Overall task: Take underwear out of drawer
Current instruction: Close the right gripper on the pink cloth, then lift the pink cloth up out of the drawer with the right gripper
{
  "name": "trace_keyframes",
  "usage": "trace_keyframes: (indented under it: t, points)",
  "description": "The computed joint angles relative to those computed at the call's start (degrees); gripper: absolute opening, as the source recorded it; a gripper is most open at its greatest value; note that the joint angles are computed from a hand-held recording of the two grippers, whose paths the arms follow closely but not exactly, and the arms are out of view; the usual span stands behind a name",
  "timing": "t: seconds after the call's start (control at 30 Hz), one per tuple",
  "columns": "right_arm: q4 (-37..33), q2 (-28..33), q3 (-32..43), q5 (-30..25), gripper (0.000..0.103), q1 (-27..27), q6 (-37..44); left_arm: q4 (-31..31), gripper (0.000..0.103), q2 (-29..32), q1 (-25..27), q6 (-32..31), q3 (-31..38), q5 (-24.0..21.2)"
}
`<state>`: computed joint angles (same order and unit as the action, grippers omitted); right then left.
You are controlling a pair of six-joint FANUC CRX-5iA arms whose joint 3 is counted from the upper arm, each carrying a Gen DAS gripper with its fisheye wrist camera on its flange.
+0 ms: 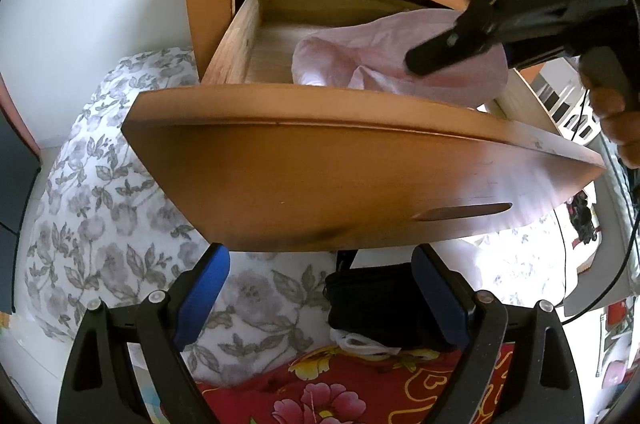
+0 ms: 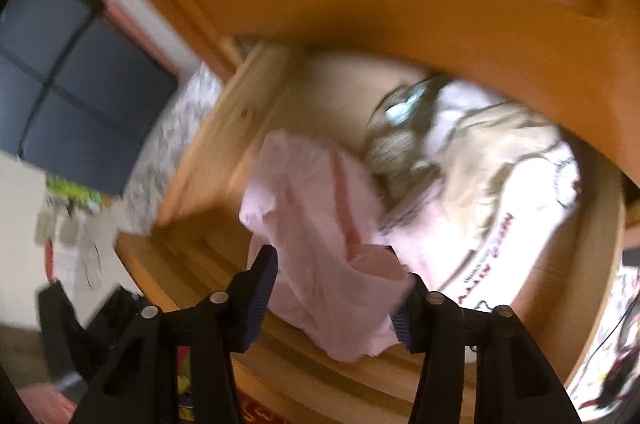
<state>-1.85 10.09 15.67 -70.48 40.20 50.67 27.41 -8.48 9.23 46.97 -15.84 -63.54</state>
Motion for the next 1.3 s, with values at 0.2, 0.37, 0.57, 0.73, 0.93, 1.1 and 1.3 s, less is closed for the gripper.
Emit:
trace_keyframes:
  t: [0.2,0.37,0.57,0.73,0.93,1.1,1.3]
  points:
    - [-3.62,7.79,9.32,-9.17,0.057,-0.52,6.55,0.5,0.093,0.37,0.2,-0.2,-0.13,-0.16]
    - [-1.37,11.48,11.88,-13.33,0.057,-0.01,5.93,0.71,0.093,0.68,0.28,-0.33,-0.24,-0.33]
    - [3.7,10.54,9.1,-11.4,0.021,1.04,3.75,0.83,0.093,1.09,0.38,-0.23,-0.16,-0.46]
    - [9.41,6.77,3.43,-6.94,0.016,2.5,-0.12,0.64,0.093,1.17,0.3,0.18,0.06,-0.63]
    - [17.87,-0.36,-5.33,-1.35,0.014,5.17,-7.05,0.95,0.093,0.65,0.52,0.27,-0.11,-0.39]
    - [26.35,-6.7,-11.92,1.56,0.014,7.75,-15.2,1.31,0.093,-0.08,0.72,0.18,-0.34,-0.33]
    - [35.79,-12.16,-16.89,2.12,0.014,11.38,-23.85,1.78,0.093,-1.03,0.97,-0.24,-0.49,-0.3]
